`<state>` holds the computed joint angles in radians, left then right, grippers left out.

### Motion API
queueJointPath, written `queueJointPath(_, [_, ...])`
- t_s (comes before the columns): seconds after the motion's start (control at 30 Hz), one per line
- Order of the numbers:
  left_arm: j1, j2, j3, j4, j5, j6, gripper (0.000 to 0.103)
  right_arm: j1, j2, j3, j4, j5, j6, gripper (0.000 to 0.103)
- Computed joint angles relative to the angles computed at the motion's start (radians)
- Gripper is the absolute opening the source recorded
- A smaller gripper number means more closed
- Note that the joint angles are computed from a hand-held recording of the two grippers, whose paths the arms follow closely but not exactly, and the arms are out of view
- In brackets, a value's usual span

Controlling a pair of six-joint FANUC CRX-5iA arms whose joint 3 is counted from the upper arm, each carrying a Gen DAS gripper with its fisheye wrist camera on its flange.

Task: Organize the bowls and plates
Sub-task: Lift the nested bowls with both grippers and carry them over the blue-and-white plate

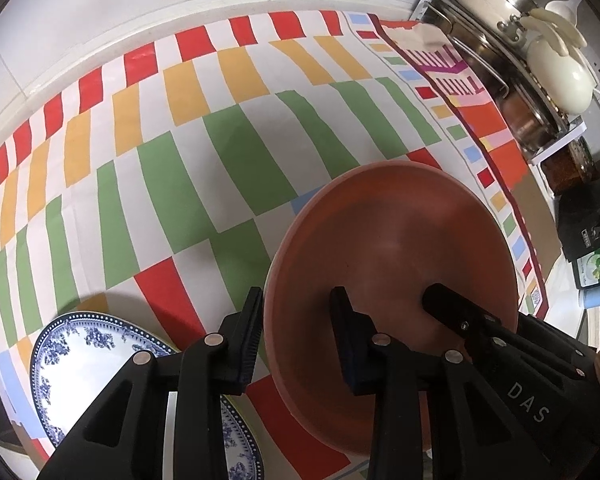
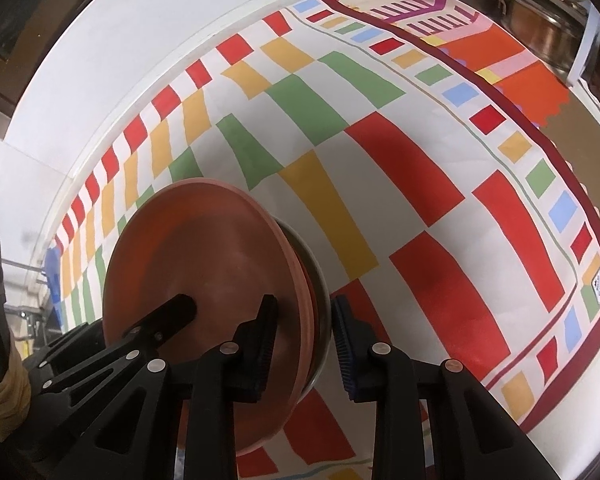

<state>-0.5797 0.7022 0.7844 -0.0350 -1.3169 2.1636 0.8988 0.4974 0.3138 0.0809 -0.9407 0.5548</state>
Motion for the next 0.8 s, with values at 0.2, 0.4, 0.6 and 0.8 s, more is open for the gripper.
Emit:
queueJointPath(0.2, [-0.004,-0.066,-0.063,-0.025,0.041,0.019,0.033,0.012,-0.018,-0.005,0.029,0.002,-0.016,0.029])
queueJointPath(0.4, [0.0,-0.157,-0.162,-0.048,0.087,0.051,0.033,0.045,-0.037,-0.011,0.09,0.013,-0.033,0.029])
queueJointPath(0.6, [0.002,-0.264,-0.282,-0.094,0.116,0.108,0.033,0.083,-0.042,0.0,0.126,0.022,-0.026,0.029])
queueJointPath(0.8, [0.007,-0.366,-0.399,-0.134,0.132,0.177,0.033,0.12,-0.022,0.046,0.116,0.023,0.008,0.029])
